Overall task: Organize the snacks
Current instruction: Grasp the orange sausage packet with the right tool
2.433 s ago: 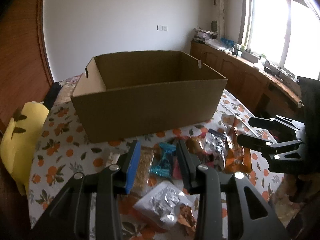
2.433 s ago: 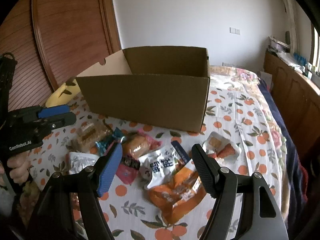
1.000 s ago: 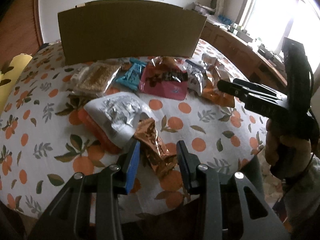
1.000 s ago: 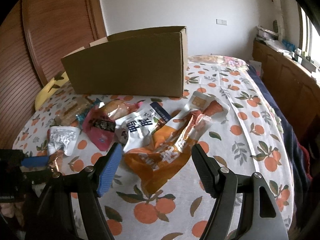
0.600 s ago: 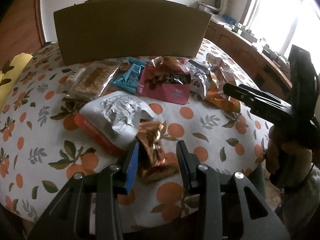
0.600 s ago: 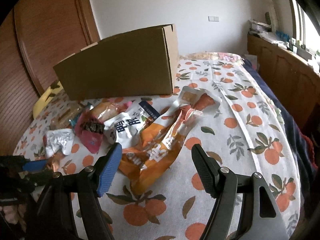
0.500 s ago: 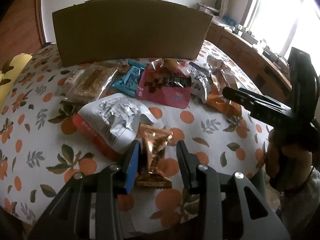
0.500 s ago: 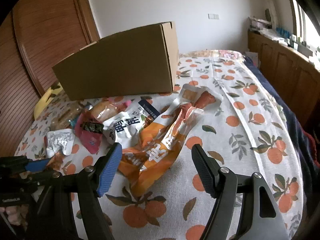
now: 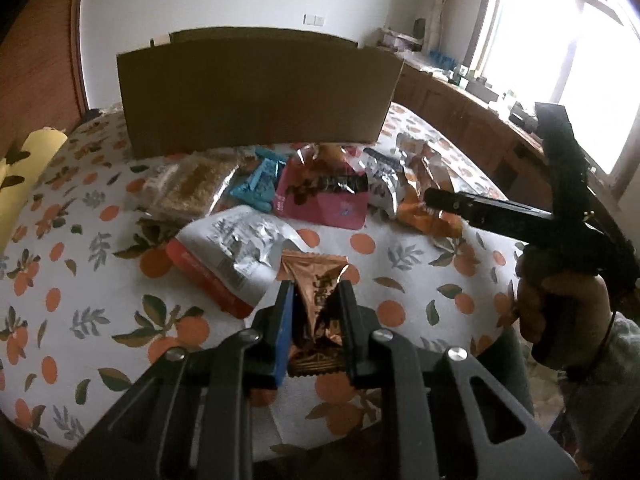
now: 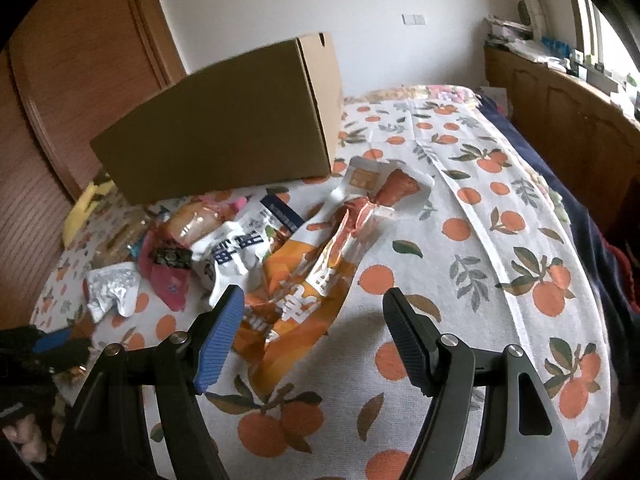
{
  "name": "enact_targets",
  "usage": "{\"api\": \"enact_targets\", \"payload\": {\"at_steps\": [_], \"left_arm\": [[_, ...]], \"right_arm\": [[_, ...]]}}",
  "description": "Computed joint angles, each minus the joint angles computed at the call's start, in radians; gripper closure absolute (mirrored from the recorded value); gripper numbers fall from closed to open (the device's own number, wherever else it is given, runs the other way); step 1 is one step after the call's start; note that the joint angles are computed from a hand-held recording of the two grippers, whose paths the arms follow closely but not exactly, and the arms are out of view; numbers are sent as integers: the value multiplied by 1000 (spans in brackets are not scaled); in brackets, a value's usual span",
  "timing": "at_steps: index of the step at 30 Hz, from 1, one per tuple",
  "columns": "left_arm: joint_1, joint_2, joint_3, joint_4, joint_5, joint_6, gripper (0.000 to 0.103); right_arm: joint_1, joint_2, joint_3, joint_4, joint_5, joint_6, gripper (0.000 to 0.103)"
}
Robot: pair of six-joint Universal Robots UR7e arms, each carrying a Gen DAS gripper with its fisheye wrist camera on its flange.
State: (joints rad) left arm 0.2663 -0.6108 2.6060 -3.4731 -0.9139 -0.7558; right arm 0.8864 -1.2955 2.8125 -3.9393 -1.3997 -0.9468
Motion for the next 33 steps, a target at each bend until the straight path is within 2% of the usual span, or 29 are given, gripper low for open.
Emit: {"api": "enact_targets", "payload": {"at_steps": [7, 8, 13, 20, 24, 26, 27, 31, 33], "left_arm": [[-16, 14, 26, -69, 19, -5, 84], [-19, 17, 31, -83, 20, -5, 84], [-32, 22, 44, -97, 30, -17, 84], [-40, 24, 54, -112, 35, -32, 84], [-42, 26, 55, -114, 33, -32, 84], [-47, 26, 55, -111, 34, -35, 84], [-50, 26, 55, -108, 34, -37, 84], [-54, 24, 53, -103, 35, -41, 84], [-56, 24, 53, -104, 37, -43, 84]], "right_arm": [[102, -58, -78, 155, -136, 88, 30], [122, -61, -98, 183, -168, 104, 33], [187, -32, -164, 224, -268, 154, 34], [216, 36, -177, 132, -312, 116, 34], [209, 32, -173, 138, -306, 104, 35], [203, 18, -165, 159, -289, 87, 50], [200, 11, -160, 166, -282, 82, 53], [188, 0, -143, 150, -271, 71, 75], [166, -33, -134, 192, -235, 73, 80]]}}
